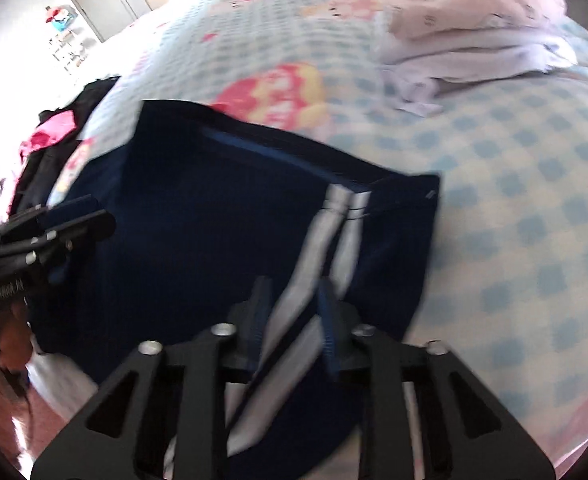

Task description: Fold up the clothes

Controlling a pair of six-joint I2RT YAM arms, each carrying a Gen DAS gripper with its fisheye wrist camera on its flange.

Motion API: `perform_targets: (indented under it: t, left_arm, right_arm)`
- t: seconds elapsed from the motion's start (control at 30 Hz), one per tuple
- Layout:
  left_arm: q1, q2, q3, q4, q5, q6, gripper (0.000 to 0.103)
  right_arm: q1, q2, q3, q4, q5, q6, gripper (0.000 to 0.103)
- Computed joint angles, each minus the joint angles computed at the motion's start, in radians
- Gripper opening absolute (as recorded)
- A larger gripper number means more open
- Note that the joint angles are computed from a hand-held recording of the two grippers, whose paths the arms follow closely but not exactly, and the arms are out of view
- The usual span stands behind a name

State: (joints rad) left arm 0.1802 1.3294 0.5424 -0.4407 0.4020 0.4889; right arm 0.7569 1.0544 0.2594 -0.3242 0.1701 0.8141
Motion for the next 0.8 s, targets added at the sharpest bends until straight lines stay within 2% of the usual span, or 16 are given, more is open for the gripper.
perform_targets:
  t: [0.13,0.2,0.3,0.33,0.37,0.43,0.47,0.57,0.63,0.7,0.73,0.8]
  left_arm:
    - [-0.113,0.113,0.013,0.119,-0.051,-0.088,0.060]
    - [-0.146,0.135,0.018,0.153,-0.053,-0.122,0.060]
    - [-0.169,0.114,0.009,0.176,-0.044,-0.145,0.060]
    - [-0.173,0.106,0.007,0.179,-0.040,-0.151,0.060]
    - [-0.165,0.097,0.007,0.169,-0.035,-0.153,0.060]
    - [-0.130,0.056,0.001,0.136,-0.022,-0.151,0.059]
    - [-0.090,0.019,-0.005,0.104,-0.002,-0.135,0.059]
    - [0.185,-0.116,0.003,-0.102,0.154,0.038,0.060]
    - [0.367,-0.125,0.035,-0.204,0.202,0.176,0.060]
    - [0.567,-0.053,0.102,-0.273,0.215,0.311,0.060]
    - [0.633,0.000,0.139,-0.290,0.213,0.346,0.060]
    - [0.746,0.129,0.224,-0.301,0.205,0.377,0.060]
  right_arm:
    - [-0.180,-0.172,-0.031,-0.161,0.067,-0.093,0.003]
    - [-0.197,-0.236,-0.030,-0.207,0.078,-0.091,0.004]
    - [-0.209,-0.324,-0.023,-0.274,0.089,-0.081,0.009]
    - [-0.213,-0.352,-0.020,-0.295,0.092,-0.078,0.016]
    - [-0.200,-0.377,-0.013,-0.302,0.086,-0.070,0.019]
    - [-0.160,-0.420,0.004,-0.297,0.070,-0.050,0.019]
    - [-0.151,-0.411,0.013,-0.276,0.048,-0.054,0.019]
    - [-0.091,-0.277,0.054,-0.166,-0.006,-0.059,0.022]
    - [-0.035,-0.191,0.108,-0.145,-0.043,-0.058,0.029]
    - [0.009,-0.113,0.161,-0.066,-0.115,-0.062,0.036]
    - [0.036,-0.066,0.198,-0.033,-0.127,-0.070,0.044]
    - [0.084,0.027,0.282,0.015,-0.139,-0.096,0.055]
